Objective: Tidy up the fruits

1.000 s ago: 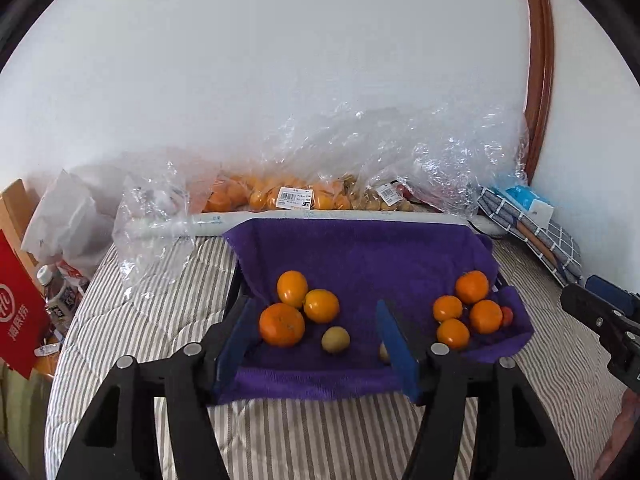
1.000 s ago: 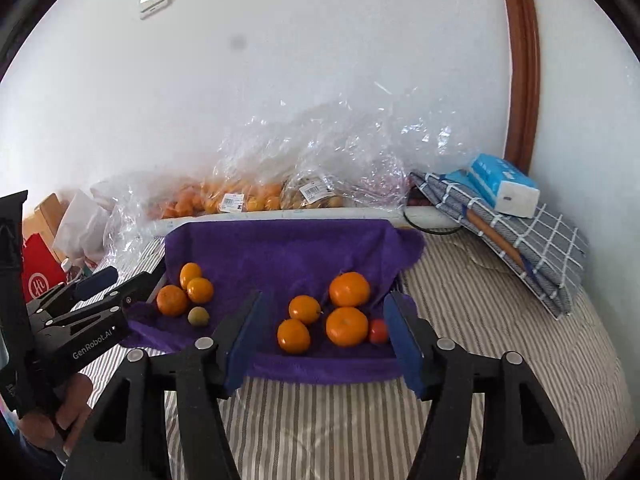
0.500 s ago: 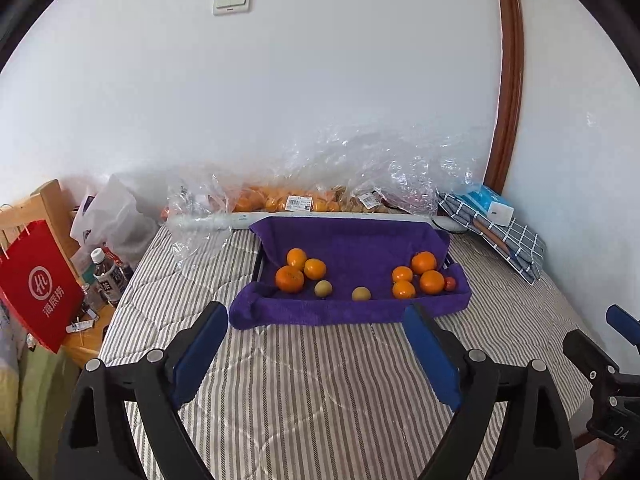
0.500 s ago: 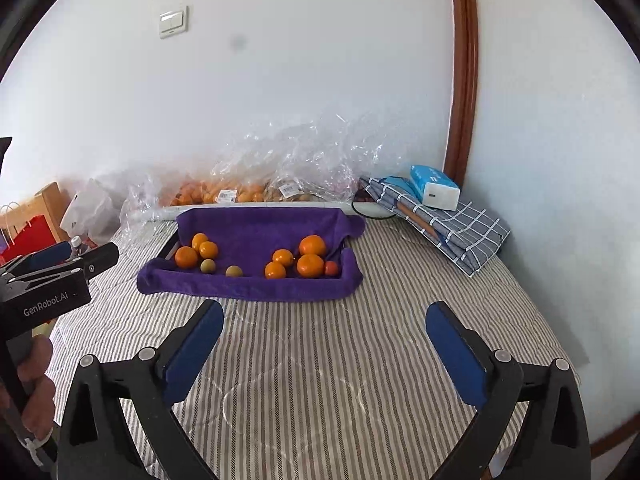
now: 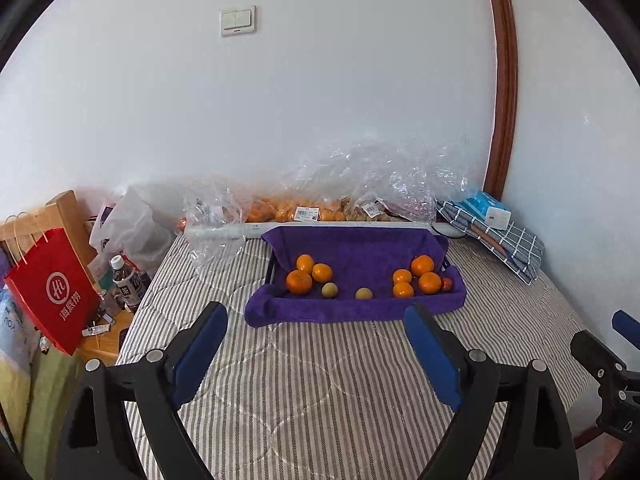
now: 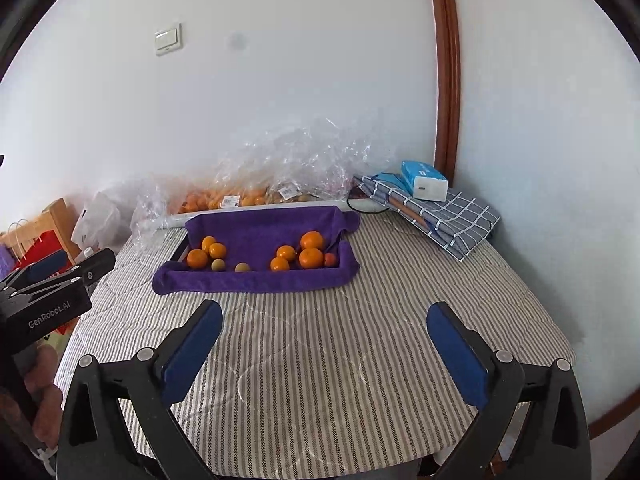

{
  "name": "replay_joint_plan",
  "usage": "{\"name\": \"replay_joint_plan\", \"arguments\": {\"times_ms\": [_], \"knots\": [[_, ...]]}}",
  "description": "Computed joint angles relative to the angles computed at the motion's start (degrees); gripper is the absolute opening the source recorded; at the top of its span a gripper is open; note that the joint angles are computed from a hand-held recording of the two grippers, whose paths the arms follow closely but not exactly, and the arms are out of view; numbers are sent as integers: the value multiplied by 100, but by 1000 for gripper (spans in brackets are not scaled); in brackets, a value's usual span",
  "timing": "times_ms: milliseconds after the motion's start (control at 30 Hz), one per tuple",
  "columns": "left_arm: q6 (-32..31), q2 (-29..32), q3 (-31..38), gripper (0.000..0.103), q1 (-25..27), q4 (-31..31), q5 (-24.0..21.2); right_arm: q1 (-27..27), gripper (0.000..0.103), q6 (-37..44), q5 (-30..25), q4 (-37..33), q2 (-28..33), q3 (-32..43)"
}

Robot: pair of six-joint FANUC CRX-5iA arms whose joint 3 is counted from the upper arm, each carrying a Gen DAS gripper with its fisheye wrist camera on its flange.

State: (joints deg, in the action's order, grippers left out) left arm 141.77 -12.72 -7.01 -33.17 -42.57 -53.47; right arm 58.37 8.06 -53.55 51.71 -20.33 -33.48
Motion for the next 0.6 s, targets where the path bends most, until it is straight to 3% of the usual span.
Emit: {"name": "replay_joint_plan", "arguments": {"times_ms": [600], "knots": [[11,-69,-77,90,80,80,93,6,101,-109,34,31,32,20]]}}
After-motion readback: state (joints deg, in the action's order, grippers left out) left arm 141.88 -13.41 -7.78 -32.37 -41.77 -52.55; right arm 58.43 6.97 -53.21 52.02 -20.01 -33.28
